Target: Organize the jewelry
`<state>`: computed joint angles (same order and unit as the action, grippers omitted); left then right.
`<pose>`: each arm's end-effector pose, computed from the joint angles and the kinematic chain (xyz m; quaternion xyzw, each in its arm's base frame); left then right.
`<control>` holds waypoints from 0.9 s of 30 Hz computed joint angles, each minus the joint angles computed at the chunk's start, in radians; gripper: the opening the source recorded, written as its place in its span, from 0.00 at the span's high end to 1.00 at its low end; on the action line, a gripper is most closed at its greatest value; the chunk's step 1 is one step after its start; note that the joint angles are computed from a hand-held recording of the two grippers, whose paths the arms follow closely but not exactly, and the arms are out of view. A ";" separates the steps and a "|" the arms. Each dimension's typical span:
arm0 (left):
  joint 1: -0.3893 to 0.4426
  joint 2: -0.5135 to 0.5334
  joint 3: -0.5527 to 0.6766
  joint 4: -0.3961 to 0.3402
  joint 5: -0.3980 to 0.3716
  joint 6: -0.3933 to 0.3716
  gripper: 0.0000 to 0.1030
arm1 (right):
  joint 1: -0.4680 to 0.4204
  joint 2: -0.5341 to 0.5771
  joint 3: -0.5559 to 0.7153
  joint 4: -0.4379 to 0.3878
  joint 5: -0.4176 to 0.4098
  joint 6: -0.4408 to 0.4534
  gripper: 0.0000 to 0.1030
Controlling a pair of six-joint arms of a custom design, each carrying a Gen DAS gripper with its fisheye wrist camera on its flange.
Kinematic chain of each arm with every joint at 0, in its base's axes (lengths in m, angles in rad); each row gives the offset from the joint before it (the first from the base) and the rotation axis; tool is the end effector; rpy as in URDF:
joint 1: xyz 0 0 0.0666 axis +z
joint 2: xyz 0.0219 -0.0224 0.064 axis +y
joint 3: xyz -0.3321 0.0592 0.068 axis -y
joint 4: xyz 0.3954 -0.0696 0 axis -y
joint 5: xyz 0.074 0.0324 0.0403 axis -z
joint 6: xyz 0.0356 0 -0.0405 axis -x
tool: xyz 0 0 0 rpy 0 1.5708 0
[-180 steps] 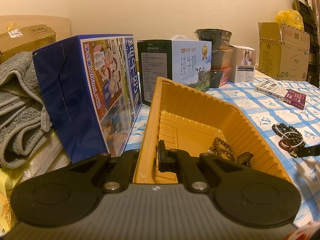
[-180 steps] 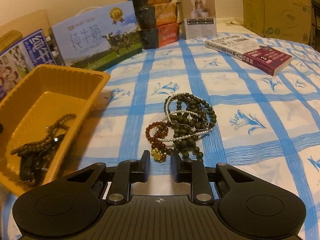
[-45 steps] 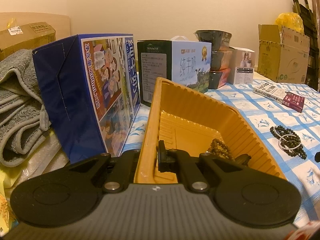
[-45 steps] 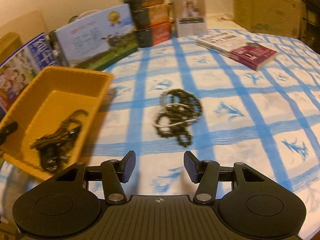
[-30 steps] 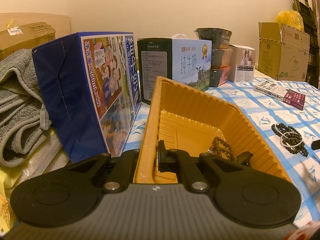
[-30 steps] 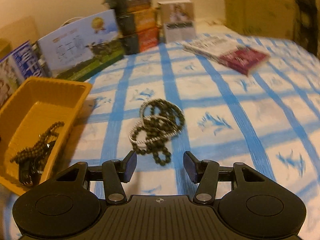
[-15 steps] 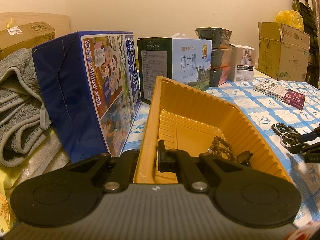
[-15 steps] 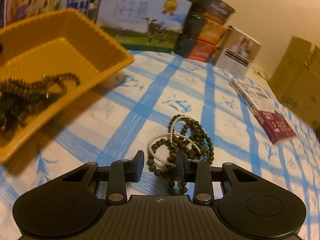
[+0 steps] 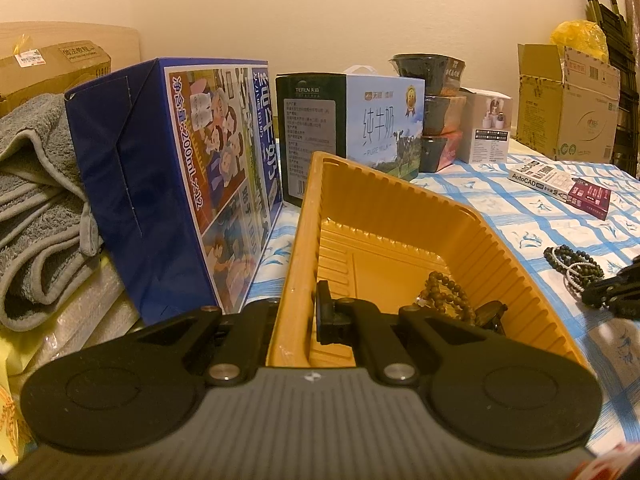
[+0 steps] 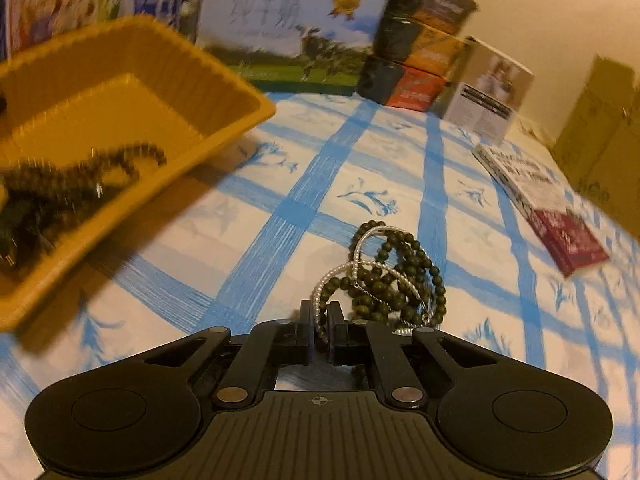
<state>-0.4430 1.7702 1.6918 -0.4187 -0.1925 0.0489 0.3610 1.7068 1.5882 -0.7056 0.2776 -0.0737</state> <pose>0.5847 -0.2703 0.3596 0.1193 0.8484 -0.0438 0.5138 0.5652 0.2025 0.3240 -0.0821 0.9199 -0.0479 0.3805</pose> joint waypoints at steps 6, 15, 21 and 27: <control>0.000 0.000 -0.002 0.001 0.001 -0.003 0.96 | -0.017 -0.119 -0.089 0.058 0.001 -0.214 0.94; -0.001 0.000 -0.002 0.002 -0.001 -0.003 0.96 | -0.080 -0.268 -0.165 0.098 -0.029 -0.470 0.94; -0.003 0.001 0.002 0.000 -0.004 -0.004 0.96 | -0.040 -0.303 -0.204 0.103 -0.105 -0.505 0.94; -0.005 0.002 0.008 -0.005 -0.005 -0.003 0.96 | 0.051 -0.248 -0.190 0.064 -0.243 -0.477 0.94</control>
<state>-0.4479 1.7721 1.6994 -0.4240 -0.1978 0.0461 0.4115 1.4585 1.3980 -0.6412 0.0343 -0.5511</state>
